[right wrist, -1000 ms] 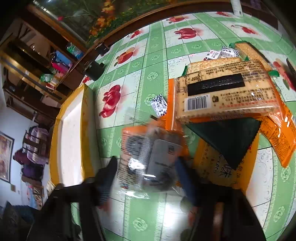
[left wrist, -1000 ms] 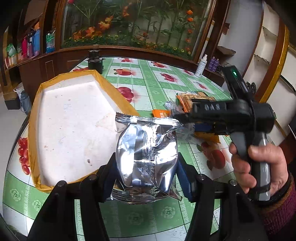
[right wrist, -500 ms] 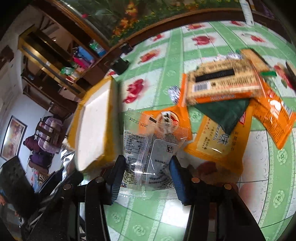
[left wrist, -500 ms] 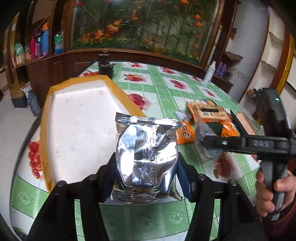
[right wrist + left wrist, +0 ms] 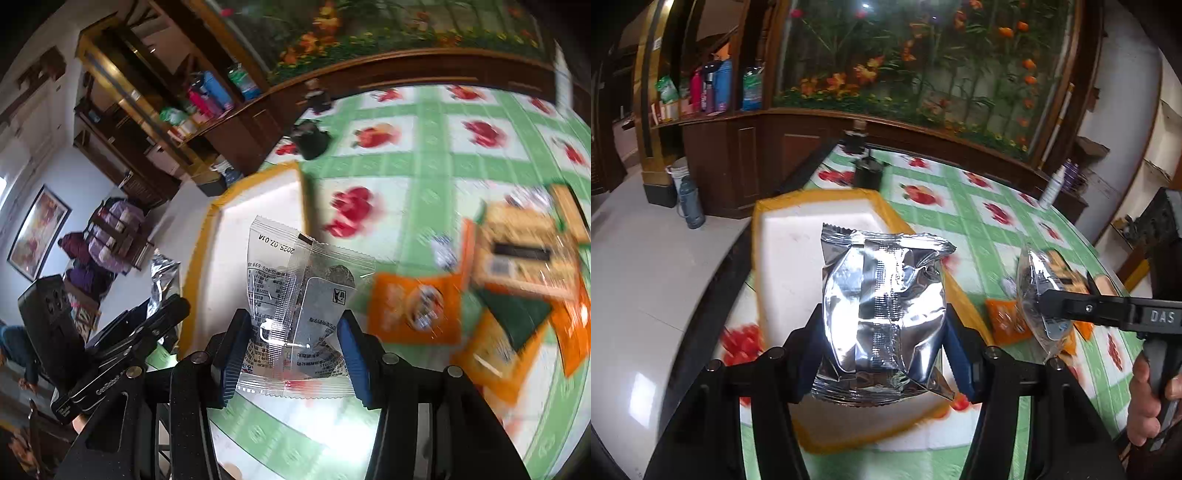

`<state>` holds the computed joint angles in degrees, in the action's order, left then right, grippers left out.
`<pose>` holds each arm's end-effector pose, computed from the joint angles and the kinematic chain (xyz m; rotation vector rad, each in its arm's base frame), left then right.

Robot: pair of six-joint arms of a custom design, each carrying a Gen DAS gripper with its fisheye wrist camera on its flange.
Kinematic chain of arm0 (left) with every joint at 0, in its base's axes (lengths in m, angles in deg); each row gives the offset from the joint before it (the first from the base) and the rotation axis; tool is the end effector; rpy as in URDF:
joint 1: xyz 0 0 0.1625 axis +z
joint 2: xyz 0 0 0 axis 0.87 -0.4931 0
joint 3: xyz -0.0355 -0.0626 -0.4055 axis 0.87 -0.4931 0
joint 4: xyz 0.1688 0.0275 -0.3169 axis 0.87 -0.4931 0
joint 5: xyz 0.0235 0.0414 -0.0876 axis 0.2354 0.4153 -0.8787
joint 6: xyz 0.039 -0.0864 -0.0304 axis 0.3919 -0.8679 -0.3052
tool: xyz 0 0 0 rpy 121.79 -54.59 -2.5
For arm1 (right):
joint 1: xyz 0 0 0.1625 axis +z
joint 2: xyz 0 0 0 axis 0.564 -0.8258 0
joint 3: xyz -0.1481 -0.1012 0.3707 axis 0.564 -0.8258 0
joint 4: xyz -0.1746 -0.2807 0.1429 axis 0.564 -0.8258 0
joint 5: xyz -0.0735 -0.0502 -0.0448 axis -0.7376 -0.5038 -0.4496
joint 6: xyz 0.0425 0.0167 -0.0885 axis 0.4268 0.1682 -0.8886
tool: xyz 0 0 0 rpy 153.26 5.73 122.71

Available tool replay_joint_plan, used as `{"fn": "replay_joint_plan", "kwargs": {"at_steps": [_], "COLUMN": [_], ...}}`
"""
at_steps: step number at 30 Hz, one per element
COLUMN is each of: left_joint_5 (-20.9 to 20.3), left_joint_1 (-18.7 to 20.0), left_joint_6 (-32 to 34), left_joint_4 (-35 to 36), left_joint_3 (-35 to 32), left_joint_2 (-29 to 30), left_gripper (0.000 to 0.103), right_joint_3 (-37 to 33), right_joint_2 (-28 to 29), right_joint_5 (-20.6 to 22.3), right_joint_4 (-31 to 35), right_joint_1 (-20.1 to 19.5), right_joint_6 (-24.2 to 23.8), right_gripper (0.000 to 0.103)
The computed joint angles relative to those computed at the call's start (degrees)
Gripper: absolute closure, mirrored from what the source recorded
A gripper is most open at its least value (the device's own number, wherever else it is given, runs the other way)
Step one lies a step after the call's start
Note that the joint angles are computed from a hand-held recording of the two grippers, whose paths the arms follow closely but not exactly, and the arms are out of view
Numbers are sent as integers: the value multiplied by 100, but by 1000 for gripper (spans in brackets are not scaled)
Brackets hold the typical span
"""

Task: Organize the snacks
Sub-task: 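Carry both packets over the white orange-rimmed tray and open both tools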

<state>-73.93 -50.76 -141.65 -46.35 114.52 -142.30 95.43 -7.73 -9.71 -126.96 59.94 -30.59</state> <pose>-0.2358 -0.2591 0.0873 -0.0150 2.2093 -1.1867 0.1563 -0.3911 0.1821 0.9193 -2.8662 0.2972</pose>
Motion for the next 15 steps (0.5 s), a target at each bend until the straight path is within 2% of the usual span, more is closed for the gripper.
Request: {"fn": "replay_joint_plan", "kwargs": {"at_steps": [5, 8, 11, 15], "left_joint_5": [254, 403, 546, 504], "left_joint_1": [446, 777, 1312, 2141], "left_joint_6": [243, 506, 1129, 1898], "left_joint_4": [523, 510, -143, -924], "left_joint_3": [-160, -215, -202, -404], "left_joint_2": [-477, -602, -614, -335], "left_gripper": [44, 44, 44, 44], "right_joint_3": [-506, -878, -1350, -2155], "right_joint_2": [546, 971, 1521, 2347], "right_joint_5": [-87, -123, -272, -512], "right_joint_4": [100, 114, 98, 223], "right_joint_1": [563, 826, 1051, 1208], "right_joint_6": [265, 403, 567, 758], "right_gripper": [50, 50, 50, 50]}}
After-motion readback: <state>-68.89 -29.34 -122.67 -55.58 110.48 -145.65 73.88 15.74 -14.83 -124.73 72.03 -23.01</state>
